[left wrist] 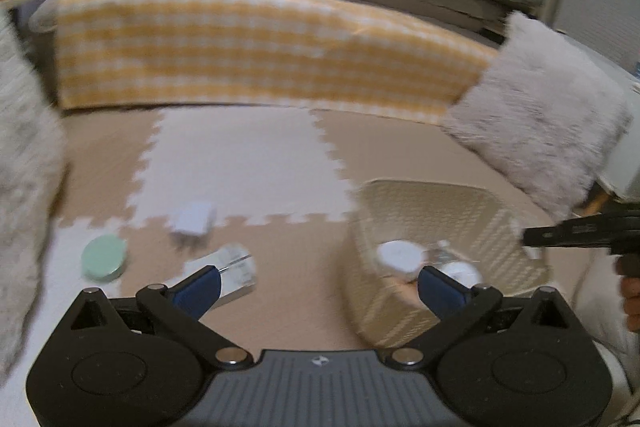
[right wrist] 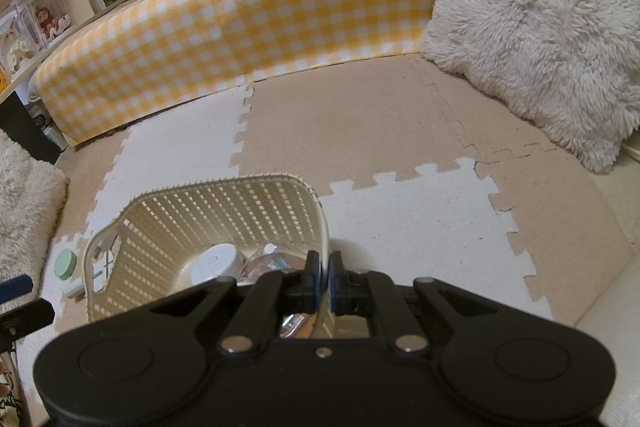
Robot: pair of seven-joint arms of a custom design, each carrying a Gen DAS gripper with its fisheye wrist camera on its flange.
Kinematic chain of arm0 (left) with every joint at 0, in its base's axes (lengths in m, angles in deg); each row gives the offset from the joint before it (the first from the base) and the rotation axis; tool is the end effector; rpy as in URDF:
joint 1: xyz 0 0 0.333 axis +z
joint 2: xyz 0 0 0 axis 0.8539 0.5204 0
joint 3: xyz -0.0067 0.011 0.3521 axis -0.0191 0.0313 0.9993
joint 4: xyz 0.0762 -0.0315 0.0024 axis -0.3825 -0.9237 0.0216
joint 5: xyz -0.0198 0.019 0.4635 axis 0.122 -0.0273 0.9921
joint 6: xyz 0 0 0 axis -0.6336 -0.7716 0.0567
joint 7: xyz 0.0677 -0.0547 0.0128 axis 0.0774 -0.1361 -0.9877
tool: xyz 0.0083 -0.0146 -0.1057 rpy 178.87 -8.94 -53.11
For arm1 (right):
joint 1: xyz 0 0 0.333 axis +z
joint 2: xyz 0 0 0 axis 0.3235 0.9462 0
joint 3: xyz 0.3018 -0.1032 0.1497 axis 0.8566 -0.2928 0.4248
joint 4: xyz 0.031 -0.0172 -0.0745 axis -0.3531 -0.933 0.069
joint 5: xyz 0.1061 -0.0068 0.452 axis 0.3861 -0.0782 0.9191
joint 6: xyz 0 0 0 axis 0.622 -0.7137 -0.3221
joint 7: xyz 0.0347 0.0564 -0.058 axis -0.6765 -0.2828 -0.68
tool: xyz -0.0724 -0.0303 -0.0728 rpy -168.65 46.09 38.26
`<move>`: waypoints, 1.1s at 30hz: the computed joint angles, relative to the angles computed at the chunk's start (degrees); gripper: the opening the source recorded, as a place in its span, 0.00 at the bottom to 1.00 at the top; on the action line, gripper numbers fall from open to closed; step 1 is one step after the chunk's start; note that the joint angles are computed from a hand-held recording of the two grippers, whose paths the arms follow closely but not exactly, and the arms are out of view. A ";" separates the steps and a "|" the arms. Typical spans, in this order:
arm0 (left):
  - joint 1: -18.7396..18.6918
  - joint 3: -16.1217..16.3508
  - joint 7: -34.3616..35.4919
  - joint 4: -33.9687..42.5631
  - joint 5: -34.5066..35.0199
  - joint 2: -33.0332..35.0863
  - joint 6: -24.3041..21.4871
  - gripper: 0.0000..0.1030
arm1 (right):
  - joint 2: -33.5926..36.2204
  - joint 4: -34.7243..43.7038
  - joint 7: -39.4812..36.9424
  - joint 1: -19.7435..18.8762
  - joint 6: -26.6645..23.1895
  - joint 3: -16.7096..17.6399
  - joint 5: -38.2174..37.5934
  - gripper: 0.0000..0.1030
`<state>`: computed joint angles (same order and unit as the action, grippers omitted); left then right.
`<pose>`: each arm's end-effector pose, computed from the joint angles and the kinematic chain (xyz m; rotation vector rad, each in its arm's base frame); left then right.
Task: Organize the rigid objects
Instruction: 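Withdraw the left tool and move it to the mint green round case, then grasp the mint green round case with the left tool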
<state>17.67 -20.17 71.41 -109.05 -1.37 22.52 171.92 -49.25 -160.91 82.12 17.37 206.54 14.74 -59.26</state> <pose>0.6431 -0.2797 0.3518 -1.7184 1.8650 -1.0209 0.6879 0.0928 0.3688 -1.6570 1.8247 -0.4760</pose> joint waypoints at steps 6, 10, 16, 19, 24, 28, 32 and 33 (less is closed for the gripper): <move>-9.48 11.94 -3.31 -1.52 -4.71 2.56 0.86 1.00 | -0.07 -0.04 0.36 0.49 -0.04 -0.52 -0.46 0.05; -14.07 18.56 -4.80 -0.78 -7.85 5.84 0.13 1.00 | -0.07 -0.04 0.43 0.52 -0.02 -0.55 -0.54 0.05; -15.06 22.81 -7.70 1.31 -8.89 10.69 -0.16 1.00 | -0.06 0.00 0.60 0.69 -0.08 -0.78 -0.86 0.05; -12.58 21.85 -8.71 3.16 -8.71 12.54 -0.28 1.00 | -0.11 -0.01 0.69 0.78 -0.11 -0.90 -1.02 0.05; -14.24 26.17 -12.59 6.17 -8.38 17.94 -2.19 1.00 | -0.09 -0.02 0.70 0.72 -0.05 -0.83 -1.01 0.05; -14.34 27.68 -15.82 7.68 -5.95 20.14 -3.87 1.00 | -0.09 -0.03 0.81 0.80 -0.04 -0.92 -1.15 0.05; -13.66 27.81 -17.69 8.70 -2.53 20.98 -5.79 0.81 | -0.08 -0.02 0.71 0.65 -0.07 -0.81 -1.14 0.05; -13.15 27.41 -17.75 8.98 -1.44 20.88 -6.52 0.74 | -0.09 -0.04 0.82 0.78 -0.05 -0.91 -1.21 0.05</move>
